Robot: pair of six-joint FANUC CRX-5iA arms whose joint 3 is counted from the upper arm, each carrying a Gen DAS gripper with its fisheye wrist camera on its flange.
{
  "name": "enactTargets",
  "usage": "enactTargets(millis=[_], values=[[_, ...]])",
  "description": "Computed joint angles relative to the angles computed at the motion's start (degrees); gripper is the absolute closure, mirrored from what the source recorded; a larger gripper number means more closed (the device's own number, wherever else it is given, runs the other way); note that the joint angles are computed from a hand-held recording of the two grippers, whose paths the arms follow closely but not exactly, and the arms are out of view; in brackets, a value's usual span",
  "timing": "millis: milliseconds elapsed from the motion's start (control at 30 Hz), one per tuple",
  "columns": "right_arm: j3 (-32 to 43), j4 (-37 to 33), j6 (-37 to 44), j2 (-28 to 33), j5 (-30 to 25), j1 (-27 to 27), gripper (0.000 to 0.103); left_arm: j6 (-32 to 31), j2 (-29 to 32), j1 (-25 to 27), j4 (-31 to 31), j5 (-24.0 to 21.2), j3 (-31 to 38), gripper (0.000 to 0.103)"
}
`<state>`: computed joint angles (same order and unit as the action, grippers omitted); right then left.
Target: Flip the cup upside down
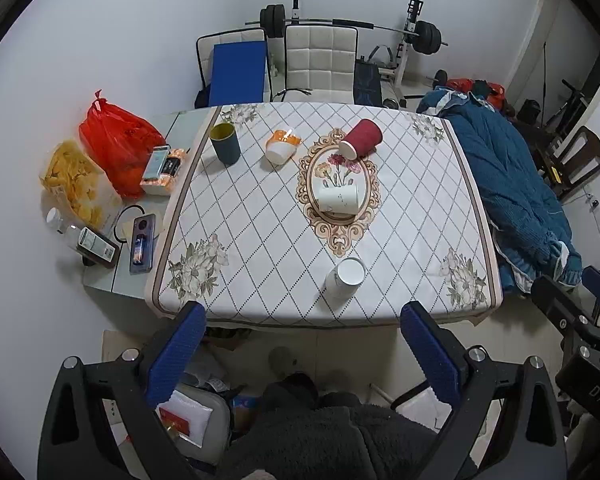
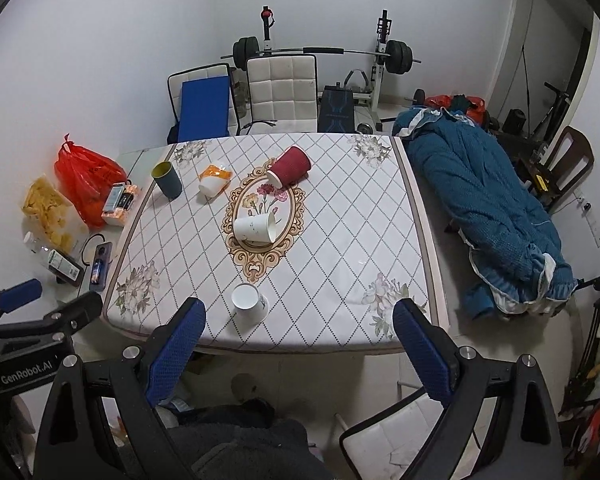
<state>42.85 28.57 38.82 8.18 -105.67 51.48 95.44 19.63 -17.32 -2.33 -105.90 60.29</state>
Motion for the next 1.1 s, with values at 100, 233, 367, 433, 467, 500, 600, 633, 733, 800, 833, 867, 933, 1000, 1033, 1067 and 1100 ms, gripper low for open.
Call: enactTargets(millis=[100,233,367,433,467,500,600,633,733,800,833,867,933,1000,1033,1067,1100], values=[[0.2,-0.6,0.2,-0.1,0.0,-0.1,0.006,0.1,-0.3,0.4,0.7,0.2,-0.3,0.003],[1.4,-1.1,0.7,0.4,-0.7,-0.2,0.006,0.3,-0.6,0.4,0.1,0.8,-0.3,0.003],[2.5,-1.4,1.5,1.2,-1.2,-0.8,0.005,0.7,-1.1,0.7,-0.2,1.7,-0.8,0.002],[2.7,-1.4,1.7,1.7,-0.9,-1.1,0.005,0.8,-1.1,0.8,0.0,1.8,-1.0,0.001],[2.7,-1.3,1.8,1.8,-0.9,-1.1,0.005,0.7,-0.9,0.9,0.0,1.6,-0.8,0.001],[2.7,-1.2,1.9,1.9,-0.8,-1.1,0.005,0.7,-0.9,0.9,0.1,1.4,-0.8,0.001],[3.0,-1.1,2.2,2.2,-1.0,-1.4,0.005,0.6,-0.9,0.8,-0.1,1.1,-0.7,0.001],[3.1,-1.1,2.2,2.4,-1.0,-1.4,0.005,0.5,-0.9,0.8,-0.2,1.0,-0.6,0.001],[3.5,-0.8,2.4,2.7,-1.4,-1.4,0.005,0.4,-0.9,0.7,-0.2,1.1,-0.7,0.001],[3.6,-0.9,2.5,2.8,-1.5,-1.5,0.005,0.5,-0.8,0.6,-0.3,1.0,-0.4,0.001],[3.6,-0.9,2.6,2.8,-1.4,-1.5,0.005,0.5,-0.7,0.6,-0.3,0.8,-0.3,0.001],[3.6,-1.1,2.5,2.7,-1.5,-1.5,0.005,0.5,-0.6,0.5,-0.5,0.6,0.0,0.001],[3.0,-1.1,2.4,2.4,-1.1,-1.6,0.005,0.3,-0.3,0.6,-0.5,0.2,0.5,0.001],[3.1,-1.1,2.4,2.5,-1.0,-1.6,0.005,0.1,-0.4,0.6,-0.7,0.0,0.6,0.001],[2.9,-1.1,2.4,2.4,-1.0,-1.6,0.005,0.1,-0.4,0.6,-0.8,-0.1,0.6,0.001],[2.6,-1.1,2.4,2.3,-0.9,-1.5,0.005,0.1,-0.4,0.6,-0.8,-0.1,0.6,0.001],[2.6,-1.2,2.3,2.2,-0.8,-1.6,0.005,0.0,-0.4,0.6,-0.9,-0.1,0.7,0.001]])
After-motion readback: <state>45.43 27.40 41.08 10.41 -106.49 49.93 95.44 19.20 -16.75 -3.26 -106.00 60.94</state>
